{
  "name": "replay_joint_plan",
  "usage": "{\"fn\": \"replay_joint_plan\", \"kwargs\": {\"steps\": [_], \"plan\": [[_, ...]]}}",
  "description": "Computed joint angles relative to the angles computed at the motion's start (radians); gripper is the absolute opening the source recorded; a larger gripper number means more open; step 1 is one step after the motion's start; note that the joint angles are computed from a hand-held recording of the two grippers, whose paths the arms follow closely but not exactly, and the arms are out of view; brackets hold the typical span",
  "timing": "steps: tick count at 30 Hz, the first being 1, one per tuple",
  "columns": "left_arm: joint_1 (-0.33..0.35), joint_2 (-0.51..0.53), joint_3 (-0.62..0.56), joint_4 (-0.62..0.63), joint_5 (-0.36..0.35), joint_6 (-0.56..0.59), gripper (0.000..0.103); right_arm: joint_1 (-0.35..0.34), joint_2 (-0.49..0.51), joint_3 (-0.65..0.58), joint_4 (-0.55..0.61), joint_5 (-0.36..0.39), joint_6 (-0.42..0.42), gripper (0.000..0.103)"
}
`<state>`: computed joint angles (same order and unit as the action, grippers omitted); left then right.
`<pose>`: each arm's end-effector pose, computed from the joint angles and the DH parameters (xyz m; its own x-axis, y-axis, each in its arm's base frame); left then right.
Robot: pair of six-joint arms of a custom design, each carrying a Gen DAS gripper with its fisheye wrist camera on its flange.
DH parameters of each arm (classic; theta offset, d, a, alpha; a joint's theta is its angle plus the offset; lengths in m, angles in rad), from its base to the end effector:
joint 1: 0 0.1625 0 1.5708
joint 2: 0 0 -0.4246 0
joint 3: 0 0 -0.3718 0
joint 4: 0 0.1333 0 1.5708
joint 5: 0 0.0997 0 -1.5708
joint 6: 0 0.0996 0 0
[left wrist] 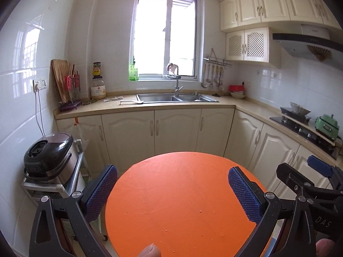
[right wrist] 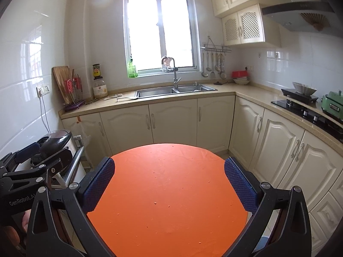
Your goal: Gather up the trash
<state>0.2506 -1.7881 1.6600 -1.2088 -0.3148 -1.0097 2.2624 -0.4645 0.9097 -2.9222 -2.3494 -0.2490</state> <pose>-0.2990 -0.3119 0.5715 -0.7251 -0.0156 -0.6884 0.6172 0.4286 -0.6598 0.5797 -0.6008 0.2273 -0.7762 -0.1444 0.6138 -0.6032 0.4534 -0.6562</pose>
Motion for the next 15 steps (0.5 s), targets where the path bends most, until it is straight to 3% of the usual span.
{"fn": "replay_joint_plan", "kwargs": {"steps": [3,11,15], "plan": [[-0.002,0.013,-0.016,0.04,0.017,-0.025,0.102,0.002,0.0,-0.001,-0.012,-0.006,-0.009,0.103],[0.026,-0.006,0.021,-0.143,0.019,0.151,0.102,0.009,0.005,-0.013,-0.029,-0.02,-0.022,0.103],[0.019,-0.016,0.026,-0.133,0.027,0.134,0.102,0.009,0.004,-0.013,-0.032,-0.029,-0.025,0.103]]}}
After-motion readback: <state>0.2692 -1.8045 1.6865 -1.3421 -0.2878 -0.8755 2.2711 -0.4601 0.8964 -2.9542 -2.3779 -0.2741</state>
